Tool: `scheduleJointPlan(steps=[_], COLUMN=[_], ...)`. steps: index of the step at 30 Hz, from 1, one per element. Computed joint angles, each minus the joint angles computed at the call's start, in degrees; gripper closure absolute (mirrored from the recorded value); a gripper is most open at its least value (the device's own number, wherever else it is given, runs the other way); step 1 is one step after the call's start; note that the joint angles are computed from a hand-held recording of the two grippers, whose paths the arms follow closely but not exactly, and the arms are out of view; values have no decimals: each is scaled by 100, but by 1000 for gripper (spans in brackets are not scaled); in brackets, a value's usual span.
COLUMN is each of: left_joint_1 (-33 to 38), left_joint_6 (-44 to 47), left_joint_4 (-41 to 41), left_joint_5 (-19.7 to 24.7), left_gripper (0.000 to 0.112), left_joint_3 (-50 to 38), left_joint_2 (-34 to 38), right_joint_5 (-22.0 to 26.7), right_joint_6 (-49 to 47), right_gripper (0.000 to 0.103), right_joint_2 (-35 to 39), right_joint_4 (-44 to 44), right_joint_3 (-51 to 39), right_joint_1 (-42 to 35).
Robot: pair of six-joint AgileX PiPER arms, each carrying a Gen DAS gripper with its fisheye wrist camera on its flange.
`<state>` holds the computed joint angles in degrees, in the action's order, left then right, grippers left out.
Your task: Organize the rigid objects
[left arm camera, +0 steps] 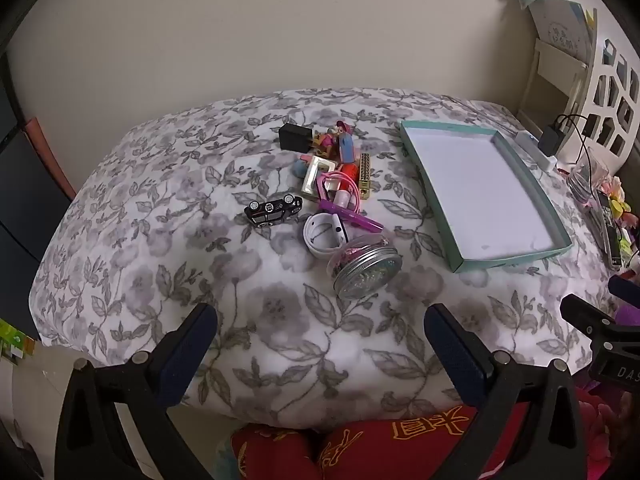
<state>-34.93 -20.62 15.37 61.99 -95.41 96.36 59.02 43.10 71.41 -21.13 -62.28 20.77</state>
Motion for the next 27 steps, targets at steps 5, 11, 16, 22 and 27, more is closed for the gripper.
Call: scheduleJointPlan(steps=[5,11,16,22,27], left_joint_1=[-14,-17,-22,-25,-32], left_joint_6=[-5,-12,-19,-14,-25], left_joint_4=[40,49,63,69,85], left_joint_5=[28,30,35,36,47], left_gripper=[9,9,9,9,9], left_joint_3=[-15,-17,-22,-23,-30], left_joint_2=[10,12,20,19,26], right_joint_5=[4,6,17,25,32], right_joint_6=[8,14,7,24,28], right_gripper=[0,0,0,0,0], right_joint_2=[6,12,17,30,37], right_joint_4=[-8,-20,-27,-43,-52], right_joint_3=[-4,-6,-10,-20,-24], right_joint_1=[5,11,8,24,29])
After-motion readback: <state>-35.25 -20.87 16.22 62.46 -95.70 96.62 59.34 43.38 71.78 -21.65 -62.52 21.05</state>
